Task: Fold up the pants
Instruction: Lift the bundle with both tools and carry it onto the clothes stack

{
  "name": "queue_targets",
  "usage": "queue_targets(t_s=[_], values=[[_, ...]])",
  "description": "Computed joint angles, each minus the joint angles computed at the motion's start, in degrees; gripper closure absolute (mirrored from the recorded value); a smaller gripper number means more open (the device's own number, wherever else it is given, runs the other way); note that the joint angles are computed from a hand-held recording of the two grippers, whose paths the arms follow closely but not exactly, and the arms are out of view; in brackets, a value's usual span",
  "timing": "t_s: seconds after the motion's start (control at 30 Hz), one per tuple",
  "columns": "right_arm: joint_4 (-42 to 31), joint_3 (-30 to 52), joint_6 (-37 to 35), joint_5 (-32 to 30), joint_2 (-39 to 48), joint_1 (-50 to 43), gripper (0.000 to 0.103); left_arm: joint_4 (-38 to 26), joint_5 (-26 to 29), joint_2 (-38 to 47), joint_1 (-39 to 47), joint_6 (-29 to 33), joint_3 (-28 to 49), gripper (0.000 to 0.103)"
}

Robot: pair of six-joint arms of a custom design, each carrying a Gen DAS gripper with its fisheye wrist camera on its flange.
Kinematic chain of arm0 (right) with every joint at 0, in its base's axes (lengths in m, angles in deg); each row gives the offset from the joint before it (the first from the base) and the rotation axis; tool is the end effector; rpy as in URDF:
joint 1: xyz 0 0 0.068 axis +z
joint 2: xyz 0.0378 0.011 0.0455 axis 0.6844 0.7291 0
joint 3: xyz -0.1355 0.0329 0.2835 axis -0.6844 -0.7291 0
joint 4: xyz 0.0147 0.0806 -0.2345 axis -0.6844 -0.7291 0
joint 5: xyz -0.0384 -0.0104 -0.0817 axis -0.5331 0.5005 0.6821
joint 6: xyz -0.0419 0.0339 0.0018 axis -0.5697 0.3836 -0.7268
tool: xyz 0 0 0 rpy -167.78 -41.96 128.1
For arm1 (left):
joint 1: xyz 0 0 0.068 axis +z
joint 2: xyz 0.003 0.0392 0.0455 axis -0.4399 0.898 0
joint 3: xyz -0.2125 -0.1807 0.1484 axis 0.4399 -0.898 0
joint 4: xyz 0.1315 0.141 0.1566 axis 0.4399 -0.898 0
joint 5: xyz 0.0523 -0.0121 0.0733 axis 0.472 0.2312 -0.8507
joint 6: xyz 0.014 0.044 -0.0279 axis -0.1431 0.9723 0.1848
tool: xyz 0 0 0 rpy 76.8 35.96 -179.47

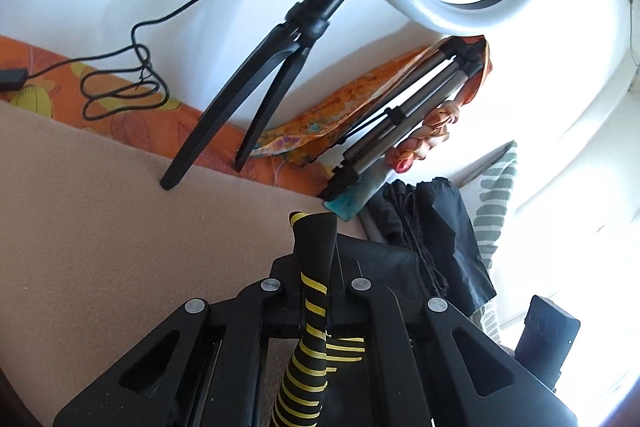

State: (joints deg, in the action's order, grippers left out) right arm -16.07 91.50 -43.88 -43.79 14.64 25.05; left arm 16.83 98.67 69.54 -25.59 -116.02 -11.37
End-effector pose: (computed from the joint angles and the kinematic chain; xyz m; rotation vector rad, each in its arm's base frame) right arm 0.2194 -0.0490 0.2245 -0.5511 2.4546 0.5707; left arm 0.3364 -0.0144 0.2092 -0.3192 2.1566 -0.8700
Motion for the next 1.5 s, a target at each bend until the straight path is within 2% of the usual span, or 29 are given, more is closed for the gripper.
queue_targets(t_s=[0.3, 0.5, 0.73, 1.17, 1.27, 1.37, 1.5], values=[[-14.11, 9.24, -11.95, -4.16, -5.16, -10.55, 0.076, -8.03, -3.87, -5.62, -5.73, 0.52, 8.19, 0.099], [-21.89, 19.01, -18.66, -7.06, -4.21, -18.48, 0.076, -11.74, -6.05, -3.79, -10.85, 0.13, 17.77, 0.099], [-25.92, 29.61, -22.29, -9.48, 0.92, -25.72, 0.076, -16.88, -8.9, 2.02, -16.93, 1.38, 31.65, 0.099], [-23.77, 46.45, -19.57, -11.1, 12.17, -31.49, 0.076, -27.79, -11.66, 19.69, -22.63, 1.45, 64.02, 0.099], [-24.82, 51.73, -18.09, -11.25, 16.59, -31.21, 0.076, -30.33, -11.95, 24.42, -23.14, 0.62, 70.81, 0.099], [-23.43, 54.34, -15.86, -10.66, 20.57, -30.54, 0.076, -33.66, -13.11, 28.85, -23.88, 1.1, 76.91, 0.099], [-25.48, 57.3, -14.88, -10.57, 26.92, -30.03, 0.076, -38.14, -14.51, 34.17, -24.59, 2.04, 83.83, 0.099]])
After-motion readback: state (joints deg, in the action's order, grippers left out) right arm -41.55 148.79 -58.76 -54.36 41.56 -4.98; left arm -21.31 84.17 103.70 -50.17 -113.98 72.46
